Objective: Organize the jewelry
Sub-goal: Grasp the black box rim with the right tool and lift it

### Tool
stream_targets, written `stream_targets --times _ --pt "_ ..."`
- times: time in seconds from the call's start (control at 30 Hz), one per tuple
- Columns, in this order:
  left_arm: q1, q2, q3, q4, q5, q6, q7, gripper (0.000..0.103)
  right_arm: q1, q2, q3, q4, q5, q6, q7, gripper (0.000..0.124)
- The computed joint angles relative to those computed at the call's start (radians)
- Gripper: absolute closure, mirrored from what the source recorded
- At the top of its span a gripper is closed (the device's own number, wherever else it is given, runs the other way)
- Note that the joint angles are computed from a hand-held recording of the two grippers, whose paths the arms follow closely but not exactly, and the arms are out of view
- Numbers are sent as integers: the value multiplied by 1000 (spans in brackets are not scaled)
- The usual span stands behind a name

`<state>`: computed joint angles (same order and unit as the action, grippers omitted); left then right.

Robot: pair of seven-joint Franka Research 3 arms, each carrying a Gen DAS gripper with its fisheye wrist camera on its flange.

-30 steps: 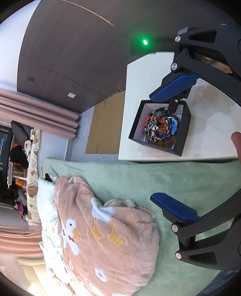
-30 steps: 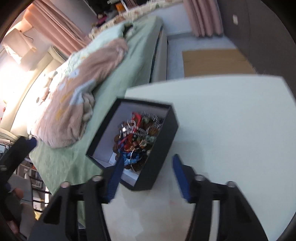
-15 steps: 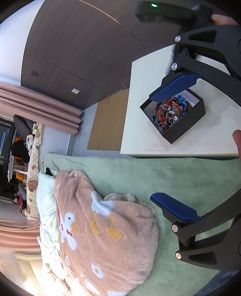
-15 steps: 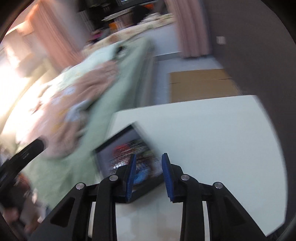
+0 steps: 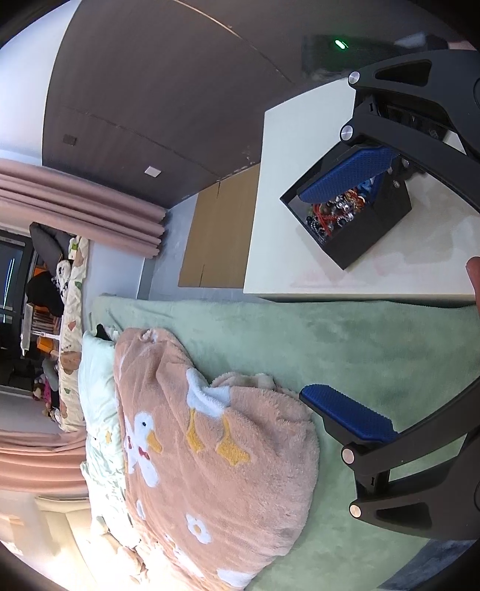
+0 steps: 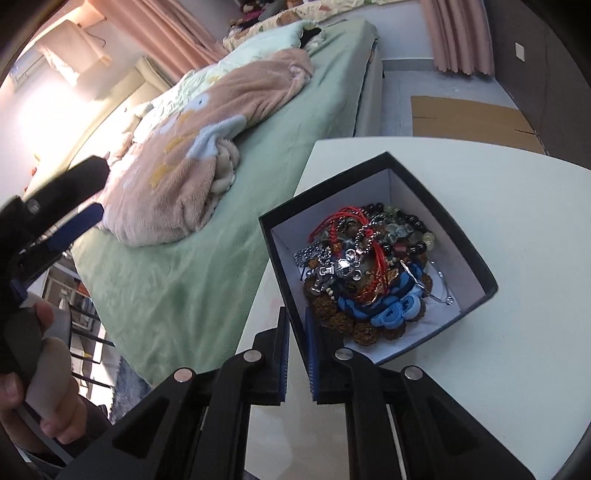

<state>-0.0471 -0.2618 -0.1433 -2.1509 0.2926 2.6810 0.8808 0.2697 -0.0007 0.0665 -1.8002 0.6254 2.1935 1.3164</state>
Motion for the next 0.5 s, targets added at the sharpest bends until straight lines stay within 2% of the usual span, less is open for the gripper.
stream_targets --times 0.07,0.2,0.27,0.3,0.33,0.4,0.43,0.47,0.5 --pt "-13 6 5 4 -17 1 23 5 -25 -15 -25 -15 117 -22 -14 117" --pt "-32 19 5 17 -39 -9 74 5 -71 -64 -66 -64 282 0 7 120" --pt "-38 23 0 22 -42 -13 91 5 -86 -99 -74 -98 280 54 26 116" --pt "-44 26 1 26 -49 -14 106 5 -93 -121 -68 -116 216 101 60 112" --pt "-46 24 -1 25 -51 -12 111 5 -96 -128 -70 -120 184 110 77 110" --pt "-52 21 -4 19 -52 1 127 5 -99 -133 -85 -121 195 99 58 90" --pt "-54 21 -5 20 -51 0 134 5 -101 -139 -83 -126 173 113 68 82" --pt "-58 23 -7 24 -53 -7 145 5 -104 -145 -78 -132 138 132 83 67" --pt "-61 26 -8 29 -57 -17 152 5 -107 -156 -76 -142 102 154 92 60"
